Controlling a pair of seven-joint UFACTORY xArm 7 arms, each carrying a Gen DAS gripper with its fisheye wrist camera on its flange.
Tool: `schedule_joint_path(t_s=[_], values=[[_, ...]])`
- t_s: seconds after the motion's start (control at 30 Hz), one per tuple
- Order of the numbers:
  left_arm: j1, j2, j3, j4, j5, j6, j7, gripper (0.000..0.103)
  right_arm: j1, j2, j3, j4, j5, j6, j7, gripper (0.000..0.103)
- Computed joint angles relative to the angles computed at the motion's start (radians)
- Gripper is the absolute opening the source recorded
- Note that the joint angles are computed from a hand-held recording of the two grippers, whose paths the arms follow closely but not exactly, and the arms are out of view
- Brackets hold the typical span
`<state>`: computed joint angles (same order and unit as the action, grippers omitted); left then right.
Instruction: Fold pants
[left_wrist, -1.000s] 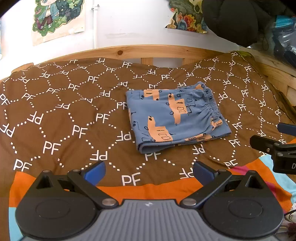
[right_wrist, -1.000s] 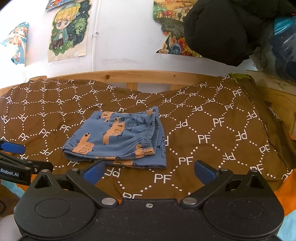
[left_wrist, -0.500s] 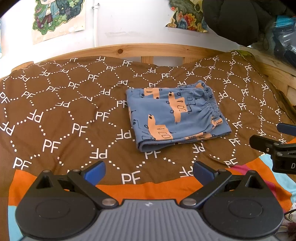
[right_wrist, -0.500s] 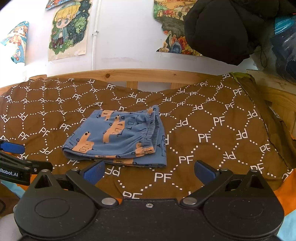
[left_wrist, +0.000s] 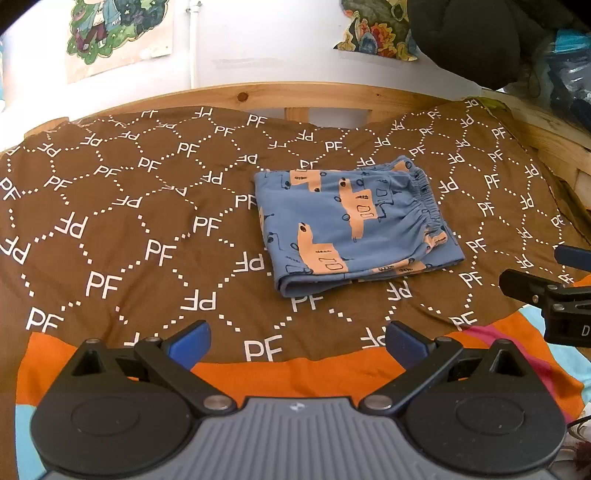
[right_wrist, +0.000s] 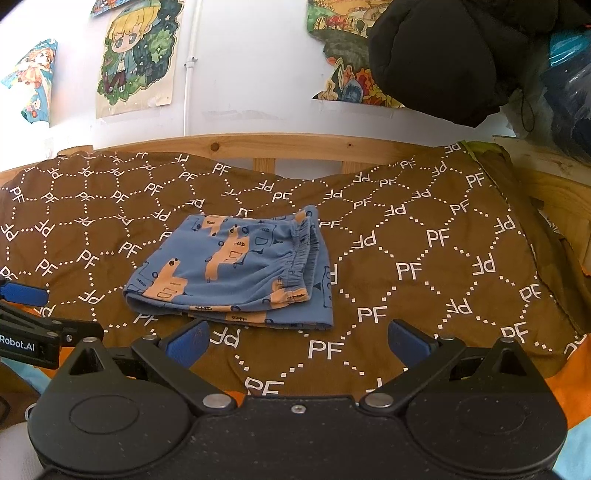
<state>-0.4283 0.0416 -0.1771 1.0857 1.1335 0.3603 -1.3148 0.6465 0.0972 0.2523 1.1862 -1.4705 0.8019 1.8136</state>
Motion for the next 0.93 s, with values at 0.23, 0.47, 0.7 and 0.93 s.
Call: schedule_joint_path(t_s=[0.23,0.47,0.7,0.93], values=[[0.001,0.001,0.001,-0.001,-0.012,-0.005,0.004,0.103,0.0,0.001,-0.001,0.002,0.002,-0.001,-0.003,0.102],[0.001,0.002,0.001,-0.002,-0.066,-0.005,0.022,0.103,0.001,0.002,-0.001,0.003,0.003,0.0,-0.004,0.102],[-0.006,-0.001,-0.004,0.002,-0.179,0.067,0.074,0.103,0.0,0.003,-0.002,0.0,0.005,-0.009,-0.011,0.102],[-0.006,-0.001,-0.004,0.0,-0.194,0.072,0.088,0.103,-0.001,0.005,-0.004,0.006,0.017,-0.014,-0.029,0.102]])
